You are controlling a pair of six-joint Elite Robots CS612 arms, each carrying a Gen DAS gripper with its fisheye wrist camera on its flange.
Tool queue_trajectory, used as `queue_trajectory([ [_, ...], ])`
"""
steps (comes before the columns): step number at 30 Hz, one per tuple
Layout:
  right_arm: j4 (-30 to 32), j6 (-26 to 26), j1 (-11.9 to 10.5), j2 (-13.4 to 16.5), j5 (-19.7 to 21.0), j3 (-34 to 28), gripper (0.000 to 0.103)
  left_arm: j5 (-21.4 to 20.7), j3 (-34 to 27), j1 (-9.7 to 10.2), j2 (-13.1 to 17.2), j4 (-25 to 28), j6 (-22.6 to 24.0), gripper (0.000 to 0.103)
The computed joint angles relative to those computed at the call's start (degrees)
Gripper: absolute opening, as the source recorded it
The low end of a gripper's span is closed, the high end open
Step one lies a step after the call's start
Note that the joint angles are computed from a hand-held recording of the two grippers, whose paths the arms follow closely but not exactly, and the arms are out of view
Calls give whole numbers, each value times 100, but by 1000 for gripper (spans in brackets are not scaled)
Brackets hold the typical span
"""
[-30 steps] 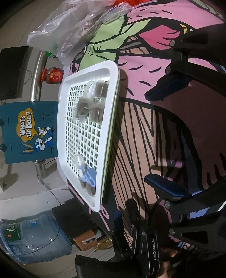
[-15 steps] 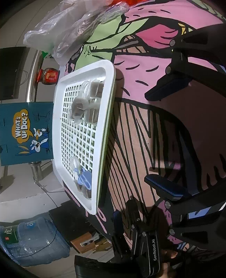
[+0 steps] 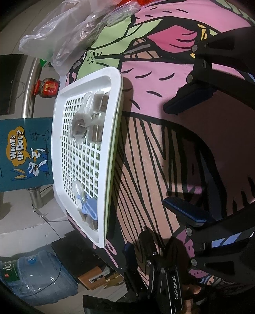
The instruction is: Organize objects
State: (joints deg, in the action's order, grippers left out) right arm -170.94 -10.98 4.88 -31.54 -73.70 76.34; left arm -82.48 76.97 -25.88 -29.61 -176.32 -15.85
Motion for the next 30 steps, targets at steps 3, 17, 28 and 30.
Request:
queue_trajectory([
  [3,28,-26,8,0,-19,-8,89,48,-7,-19,1,50,61,70],
  [17,113,-60,71,11,-454,-51,96,339,-102,-81,15,406,213,92],
  [28,187,-58,86,20,-692,-71,103,351,-152,-69,27,556,127,103],
  [30,187,-51,85,20,-696,-70,103,343,-153,-69,28,556,124,103],
])
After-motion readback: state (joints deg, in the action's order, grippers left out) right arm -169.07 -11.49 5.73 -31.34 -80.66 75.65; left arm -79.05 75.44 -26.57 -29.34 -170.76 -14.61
